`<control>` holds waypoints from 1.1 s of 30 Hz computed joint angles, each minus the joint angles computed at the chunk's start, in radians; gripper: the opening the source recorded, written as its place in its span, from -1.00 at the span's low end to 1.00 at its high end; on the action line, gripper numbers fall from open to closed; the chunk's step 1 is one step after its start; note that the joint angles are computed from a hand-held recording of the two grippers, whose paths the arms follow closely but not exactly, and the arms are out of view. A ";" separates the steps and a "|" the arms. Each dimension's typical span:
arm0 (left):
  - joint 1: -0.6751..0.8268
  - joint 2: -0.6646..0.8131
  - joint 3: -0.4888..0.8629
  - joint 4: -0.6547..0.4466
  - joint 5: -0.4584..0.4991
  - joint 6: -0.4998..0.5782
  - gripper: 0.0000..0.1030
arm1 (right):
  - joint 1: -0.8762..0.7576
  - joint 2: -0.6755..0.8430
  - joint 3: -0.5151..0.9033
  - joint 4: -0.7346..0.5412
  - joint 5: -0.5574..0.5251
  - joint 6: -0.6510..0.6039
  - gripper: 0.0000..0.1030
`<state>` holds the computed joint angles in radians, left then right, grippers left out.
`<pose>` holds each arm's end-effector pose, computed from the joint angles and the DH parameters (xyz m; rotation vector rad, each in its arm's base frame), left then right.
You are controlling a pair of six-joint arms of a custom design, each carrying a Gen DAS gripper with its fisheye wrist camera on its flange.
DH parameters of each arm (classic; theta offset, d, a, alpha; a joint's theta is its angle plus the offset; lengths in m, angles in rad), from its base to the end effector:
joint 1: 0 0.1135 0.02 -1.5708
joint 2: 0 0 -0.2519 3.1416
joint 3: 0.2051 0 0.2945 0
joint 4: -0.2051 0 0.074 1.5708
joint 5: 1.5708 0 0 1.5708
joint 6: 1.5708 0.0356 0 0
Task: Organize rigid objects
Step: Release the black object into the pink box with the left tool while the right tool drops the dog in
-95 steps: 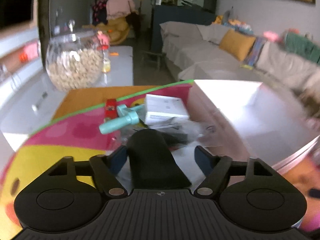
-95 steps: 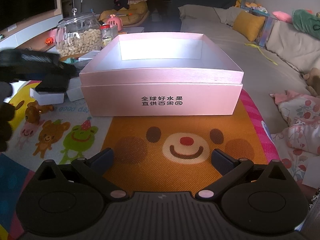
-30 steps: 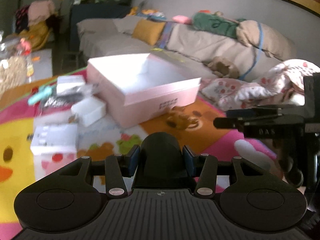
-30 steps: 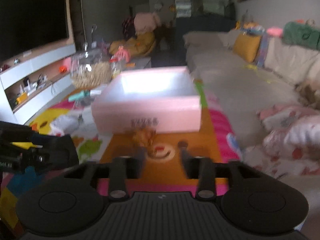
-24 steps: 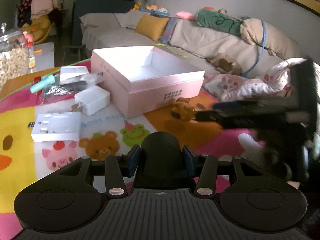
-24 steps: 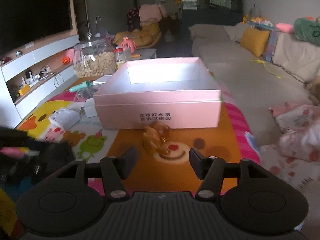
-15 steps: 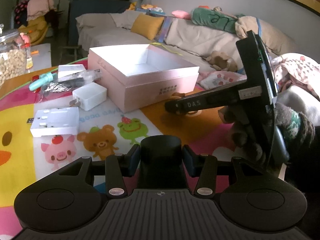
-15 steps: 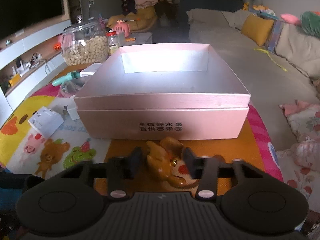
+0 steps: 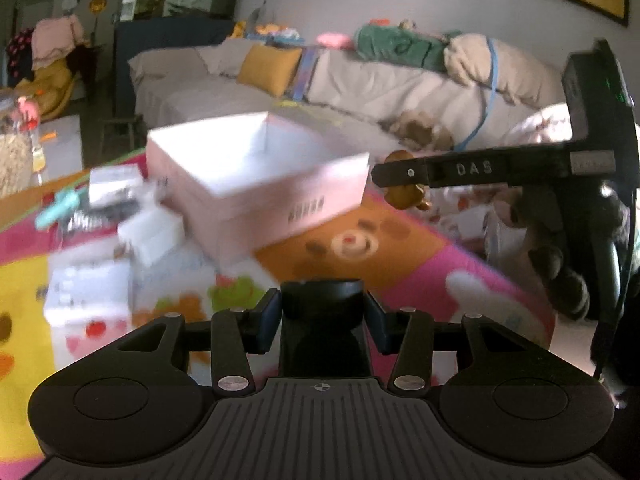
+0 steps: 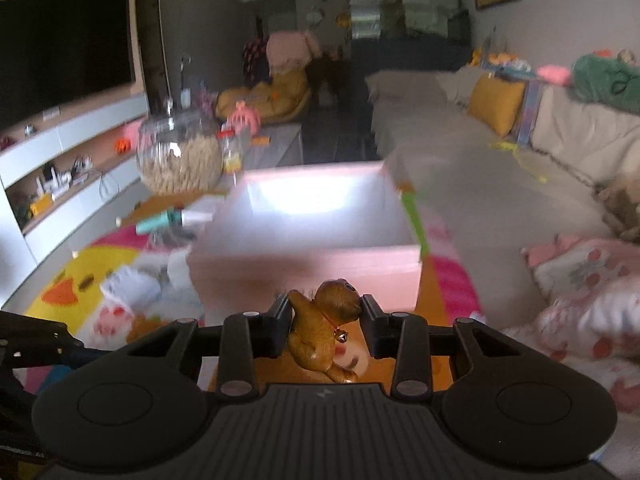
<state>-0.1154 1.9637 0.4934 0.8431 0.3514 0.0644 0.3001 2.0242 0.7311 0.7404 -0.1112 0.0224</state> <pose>0.2887 -0.0458 0.0023 0.3915 2.1485 -0.4143 0.3429 0.1102 0.0217 -0.3610 2.1045 0.3085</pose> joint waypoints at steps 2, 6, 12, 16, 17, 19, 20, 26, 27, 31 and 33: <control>0.004 -0.037 0.019 -0.021 0.008 0.004 -0.04 | -0.001 -0.022 -0.011 0.032 0.008 0.003 -0.30; 0.001 -0.082 0.102 -0.023 -0.023 0.020 -0.04 | 0.002 -0.032 0.050 0.029 0.028 0.019 -0.30; 0.053 0.056 0.436 -0.167 0.027 -0.221 -0.03 | -0.013 0.056 0.307 -0.113 0.013 0.049 0.06; 0.048 0.139 0.501 -0.181 -0.049 -0.199 -0.03 | -0.019 0.089 0.327 -0.117 0.034 0.064 0.25; 0.055 0.144 0.490 -0.166 -0.049 -0.206 -0.03 | -0.019 0.092 0.311 -0.104 0.032 0.054 0.27; 0.086 0.144 0.445 -0.118 -0.026 -0.240 -0.03 | -0.013 0.109 0.272 -0.066 0.039 0.030 0.28; 0.106 0.139 0.410 -0.084 -0.020 -0.254 -0.03 | -0.009 0.119 0.249 -0.043 0.043 0.021 0.28; 0.286 0.132 0.247 0.030 -0.022 -0.296 -0.04 | 0.024 0.198 0.158 0.058 -0.017 0.029 0.29; 0.319 0.138 0.235 0.028 -0.015 -0.304 -0.04 | 0.030 0.206 0.155 0.053 -0.030 0.027 0.29; 0.437 0.183 0.242 -0.026 0.039 -0.296 -0.04 | 0.062 0.238 0.162 0.008 -0.080 -0.018 0.29; 0.471 0.207 0.253 -0.033 0.056 -0.287 -0.04 | 0.081 0.253 0.167 0.005 -0.068 -0.035 0.29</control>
